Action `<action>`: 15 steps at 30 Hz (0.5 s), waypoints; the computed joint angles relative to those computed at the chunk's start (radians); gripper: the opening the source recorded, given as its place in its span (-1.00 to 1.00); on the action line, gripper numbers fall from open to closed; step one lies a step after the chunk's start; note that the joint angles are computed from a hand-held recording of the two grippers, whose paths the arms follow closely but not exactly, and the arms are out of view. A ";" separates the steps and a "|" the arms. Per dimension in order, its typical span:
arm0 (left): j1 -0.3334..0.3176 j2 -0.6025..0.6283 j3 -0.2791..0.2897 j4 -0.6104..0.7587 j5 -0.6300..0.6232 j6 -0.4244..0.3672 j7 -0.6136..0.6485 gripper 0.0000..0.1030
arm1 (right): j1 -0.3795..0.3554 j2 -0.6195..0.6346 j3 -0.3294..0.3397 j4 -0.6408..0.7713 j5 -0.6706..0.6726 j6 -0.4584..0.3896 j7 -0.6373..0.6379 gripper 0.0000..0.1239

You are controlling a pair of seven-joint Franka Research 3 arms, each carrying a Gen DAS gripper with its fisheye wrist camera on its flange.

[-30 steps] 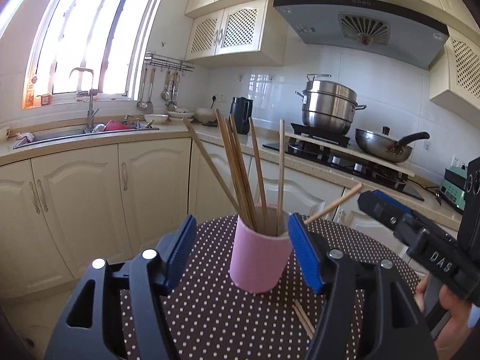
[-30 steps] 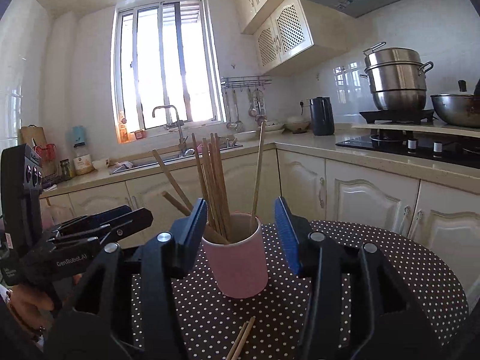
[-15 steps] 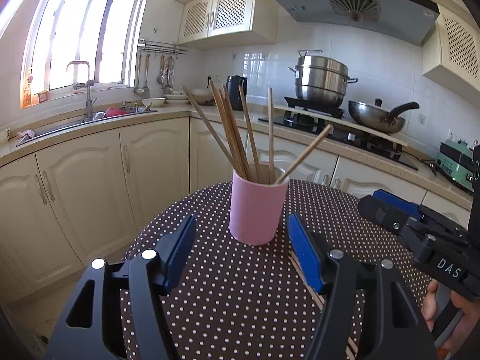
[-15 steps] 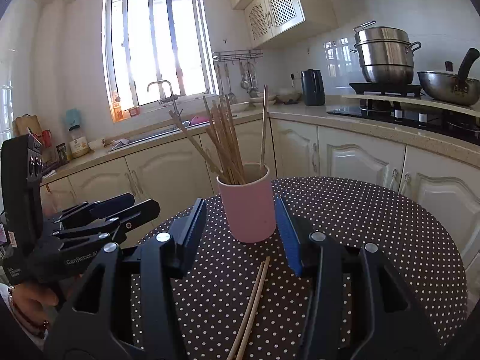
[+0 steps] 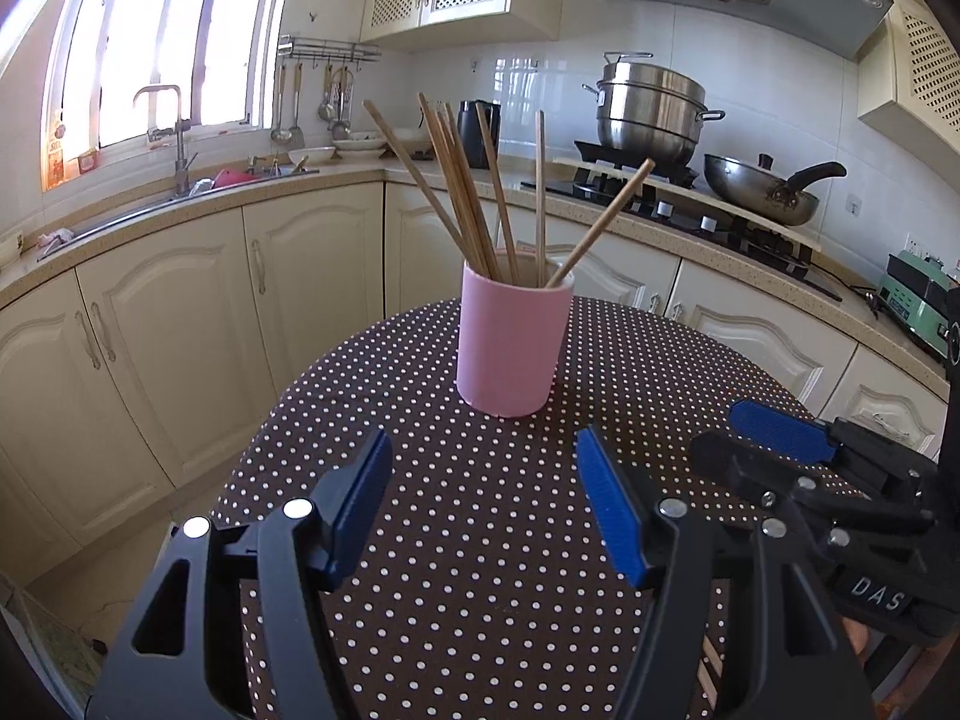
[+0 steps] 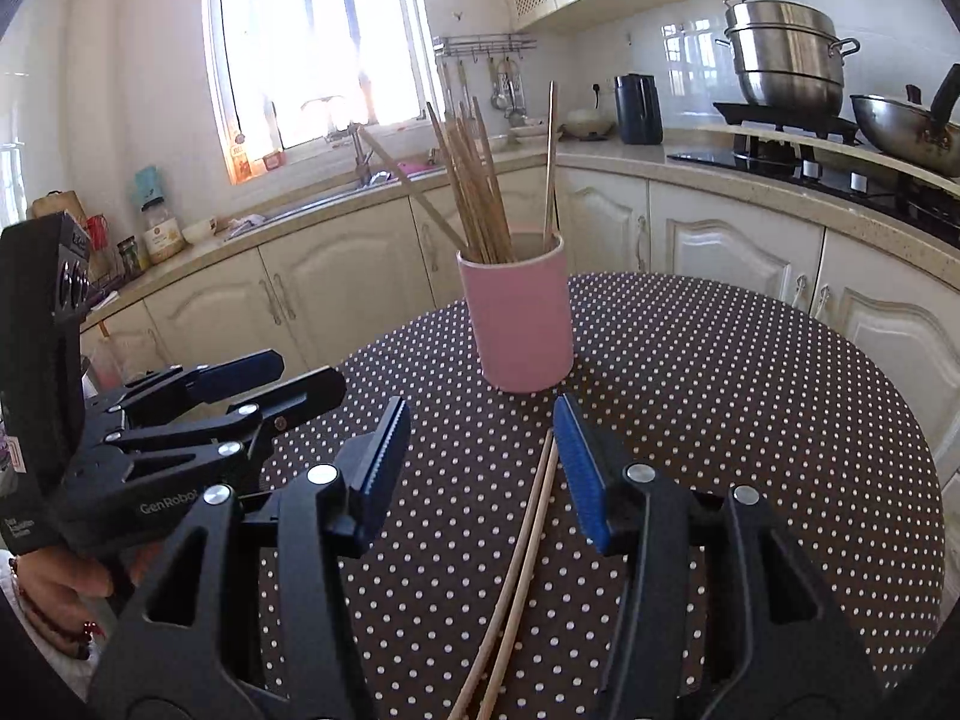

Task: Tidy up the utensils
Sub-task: 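Raise both open grippers away from the pink cup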

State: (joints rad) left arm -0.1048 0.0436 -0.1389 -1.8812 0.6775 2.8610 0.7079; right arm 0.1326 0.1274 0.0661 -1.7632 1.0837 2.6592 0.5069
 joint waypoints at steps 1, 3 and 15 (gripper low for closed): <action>-0.001 -0.001 -0.002 -0.002 -0.015 -0.006 0.011 0.23 | 0.000 -0.002 -0.002 -0.005 -0.015 -0.010 0.012 -0.19; -0.003 -0.003 -0.005 -0.005 -0.025 -0.015 0.019 0.23 | 0.001 -0.005 -0.006 -0.012 -0.043 -0.019 0.033 -0.19; -0.015 0.007 -0.014 0.002 -0.099 -0.069 0.073 0.23 | -0.008 0.016 -0.027 0.008 -0.240 -0.131 0.201 -0.19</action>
State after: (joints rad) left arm -0.1194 0.0501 -0.1534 -1.8793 0.5782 2.7923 0.7808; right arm 0.1246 0.1435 0.0391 -1.7550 0.8435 2.5279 0.7076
